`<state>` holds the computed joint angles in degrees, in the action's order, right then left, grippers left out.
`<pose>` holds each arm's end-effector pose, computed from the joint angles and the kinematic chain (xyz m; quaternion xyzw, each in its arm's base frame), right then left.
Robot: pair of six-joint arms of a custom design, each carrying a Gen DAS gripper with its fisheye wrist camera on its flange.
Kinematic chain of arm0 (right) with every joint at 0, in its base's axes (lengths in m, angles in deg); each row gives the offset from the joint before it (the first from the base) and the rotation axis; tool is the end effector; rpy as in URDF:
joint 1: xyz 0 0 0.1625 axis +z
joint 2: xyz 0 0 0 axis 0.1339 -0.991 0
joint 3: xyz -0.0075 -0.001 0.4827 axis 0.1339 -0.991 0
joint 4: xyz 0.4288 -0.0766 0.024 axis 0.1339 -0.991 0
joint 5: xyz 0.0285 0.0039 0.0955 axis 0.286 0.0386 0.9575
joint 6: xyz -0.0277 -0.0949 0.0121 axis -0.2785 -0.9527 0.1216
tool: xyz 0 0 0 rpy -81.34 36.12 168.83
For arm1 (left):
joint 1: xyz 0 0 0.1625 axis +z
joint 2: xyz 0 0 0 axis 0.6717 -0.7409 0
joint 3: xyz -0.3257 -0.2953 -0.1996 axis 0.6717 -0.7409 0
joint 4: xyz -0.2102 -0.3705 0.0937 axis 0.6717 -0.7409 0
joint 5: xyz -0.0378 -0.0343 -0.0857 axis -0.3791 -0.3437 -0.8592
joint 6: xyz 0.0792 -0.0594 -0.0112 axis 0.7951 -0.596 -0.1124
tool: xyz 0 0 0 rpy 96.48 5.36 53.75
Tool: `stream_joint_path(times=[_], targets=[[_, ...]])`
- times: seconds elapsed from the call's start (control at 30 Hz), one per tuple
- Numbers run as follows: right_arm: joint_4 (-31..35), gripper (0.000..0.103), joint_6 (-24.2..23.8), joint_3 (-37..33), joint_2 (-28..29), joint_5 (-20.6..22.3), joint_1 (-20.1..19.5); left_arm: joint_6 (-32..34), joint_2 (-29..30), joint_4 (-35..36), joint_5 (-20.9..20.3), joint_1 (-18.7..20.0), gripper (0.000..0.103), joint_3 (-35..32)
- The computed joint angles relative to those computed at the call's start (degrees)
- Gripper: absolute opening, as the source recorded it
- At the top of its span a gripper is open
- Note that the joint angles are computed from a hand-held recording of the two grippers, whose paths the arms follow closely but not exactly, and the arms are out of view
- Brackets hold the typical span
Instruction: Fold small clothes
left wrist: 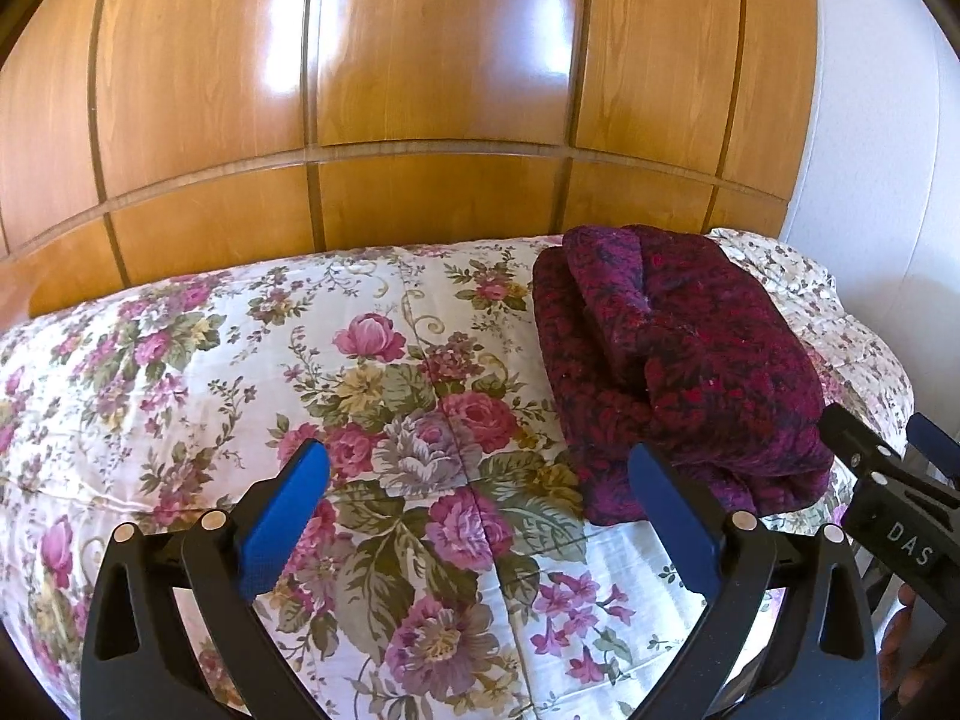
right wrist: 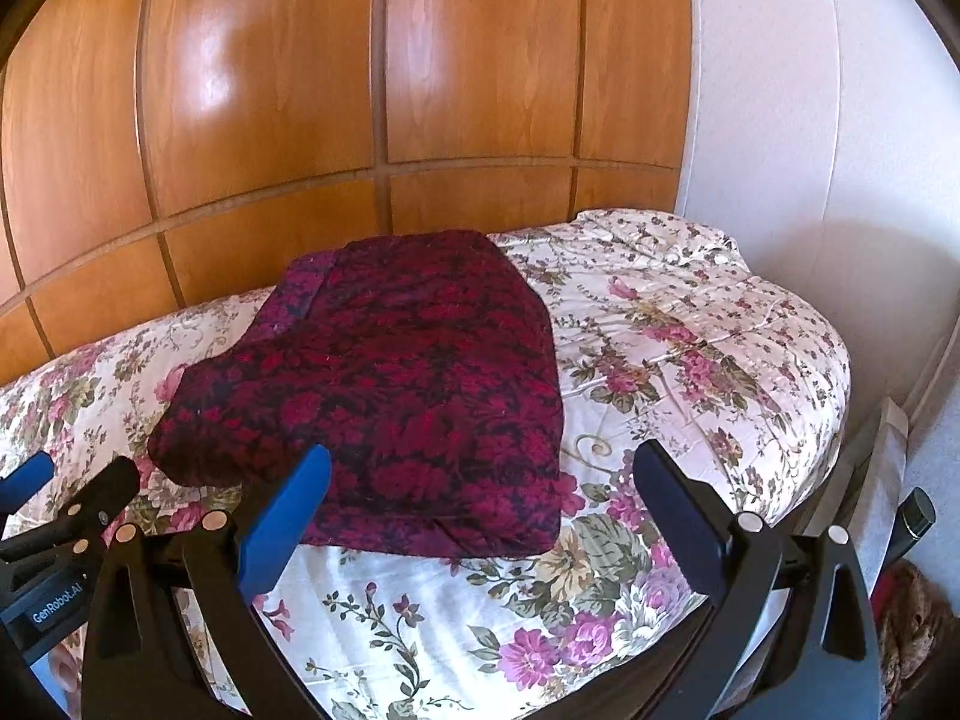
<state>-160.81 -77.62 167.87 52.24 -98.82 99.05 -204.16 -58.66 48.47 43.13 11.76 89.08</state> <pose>0.3099 -0.7593 0.1841 0.2097 -0.8585 0.3628 0.2956 -0.2669 -0.7394 0.2059 0.0863 0.8253 -0.4367 0.3474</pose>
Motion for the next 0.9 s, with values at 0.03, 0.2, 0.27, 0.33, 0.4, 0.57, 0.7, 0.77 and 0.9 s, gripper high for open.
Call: stream_joint_path(times=[0.03,0.2,0.27,0.33,0.4,0.57,0.7,0.77,0.9], targets=[[0.00,0.101,0.28,0.07,-0.10,0.08,-0.03,0.17,0.00,-0.10,-0.07,-0.02,0.099,0.02],[0.60,0.101,0.44,-0.04,-0.17,0.35,-0.22,1.26,-0.26,-1.17,-0.31,-0.02,0.099,0.43],[0.70,0.101,0.30,0.02,-0.16,0.37,-0.23,1.35,-0.27,-1.43,-0.68,-0.08,0.099,0.46],[0.72,0.101,0.33,0.12,-0.19,0.37,-0.19,1.08,-0.31,-1.28,-0.72,-0.08,0.099,0.46],[0.38,0.101,0.35,0.37,-0.25,0.40,-0.15,1.27,-0.49,-1.51,-0.91,-0.13,0.099,0.60],[0.35,0.101,0.14,0.38,-0.24,0.53,-0.14,1.57,-0.90,-2.11,-1.10,-0.29,0.099,1.15],[0.31,0.101,0.04,0.36,-0.21,0.58,-0.10,1.52,-0.98,-2.09,-1.11,-0.35,0.099,1.22],[0.41,0.101,0.04,0.33,-0.23,0.73,-0.13,1.41,-1.05,-2.16,-1.03,-0.35,0.099,1.30],[0.64,0.101,0.15,0.27,-0.21,0.71,-0.13,1.97,-1.38,-2.71,-0.95,-0.45,0.099,1.78]])
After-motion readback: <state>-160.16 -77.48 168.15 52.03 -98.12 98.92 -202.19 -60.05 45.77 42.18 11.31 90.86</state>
